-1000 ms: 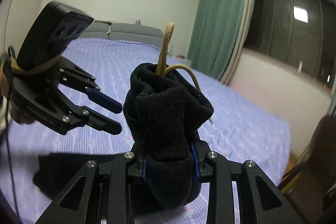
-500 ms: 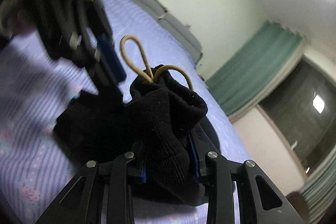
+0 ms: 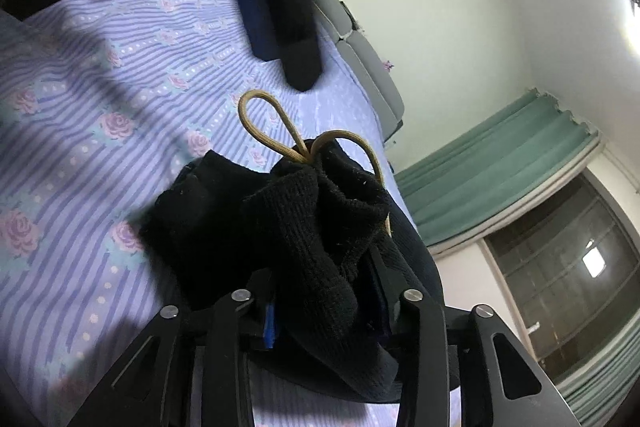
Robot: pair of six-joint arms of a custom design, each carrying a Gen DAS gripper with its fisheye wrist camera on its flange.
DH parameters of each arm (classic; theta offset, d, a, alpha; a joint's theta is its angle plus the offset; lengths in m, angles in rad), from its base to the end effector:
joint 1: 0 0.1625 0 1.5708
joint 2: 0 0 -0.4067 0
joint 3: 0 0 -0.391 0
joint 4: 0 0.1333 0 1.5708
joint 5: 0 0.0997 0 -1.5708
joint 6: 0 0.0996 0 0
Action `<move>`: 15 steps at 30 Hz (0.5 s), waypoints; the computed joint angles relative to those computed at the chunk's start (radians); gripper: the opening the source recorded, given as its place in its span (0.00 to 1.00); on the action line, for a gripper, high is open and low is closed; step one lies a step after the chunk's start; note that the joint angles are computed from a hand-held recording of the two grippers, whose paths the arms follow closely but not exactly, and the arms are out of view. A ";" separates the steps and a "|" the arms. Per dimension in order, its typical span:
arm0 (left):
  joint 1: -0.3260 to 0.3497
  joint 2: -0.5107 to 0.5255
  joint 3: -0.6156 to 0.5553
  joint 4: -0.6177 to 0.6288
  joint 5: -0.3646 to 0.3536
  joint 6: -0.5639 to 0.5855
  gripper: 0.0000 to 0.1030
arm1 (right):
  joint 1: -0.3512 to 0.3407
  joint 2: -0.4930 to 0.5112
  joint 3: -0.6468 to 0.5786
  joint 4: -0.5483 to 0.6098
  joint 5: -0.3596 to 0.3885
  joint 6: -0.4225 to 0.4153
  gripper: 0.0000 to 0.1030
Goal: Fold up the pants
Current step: 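Lower the folded waistband onto the sweatpants and open the right tool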
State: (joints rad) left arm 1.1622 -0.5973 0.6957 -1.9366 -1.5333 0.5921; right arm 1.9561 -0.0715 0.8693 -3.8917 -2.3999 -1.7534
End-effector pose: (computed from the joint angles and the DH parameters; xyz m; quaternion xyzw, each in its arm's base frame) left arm -0.2111 -0.8325 0.2832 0.4732 0.8706 -0.1310 0.0307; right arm 0.3376 -0.6731 0.0080 0.4473 -0.5622 0.3053 0.6251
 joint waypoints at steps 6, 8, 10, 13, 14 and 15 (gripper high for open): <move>-0.024 0.044 -0.069 0.031 -0.013 -0.024 0.46 | 0.004 -0.074 0.067 0.121 0.001 0.093 0.56; -0.032 0.042 -0.064 0.028 -0.011 -0.050 0.46 | 0.020 -0.111 0.118 0.165 0.004 0.157 0.59; -0.045 0.033 -0.042 0.016 -0.007 -0.085 0.48 | 0.029 -0.165 0.172 0.227 0.007 0.250 0.60; -0.057 0.011 -0.002 -0.011 0.009 -0.105 0.49 | 0.032 -0.254 0.283 0.243 0.020 0.348 0.60; -0.060 0.006 0.012 -0.026 0.015 -0.114 0.49 | 0.032 -0.293 0.322 0.250 0.032 0.382 0.60; -0.064 -0.001 0.025 -0.042 0.022 -0.127 0.49 | 0.031 -0.324 0.353 0.255 0.041 0.399 0.60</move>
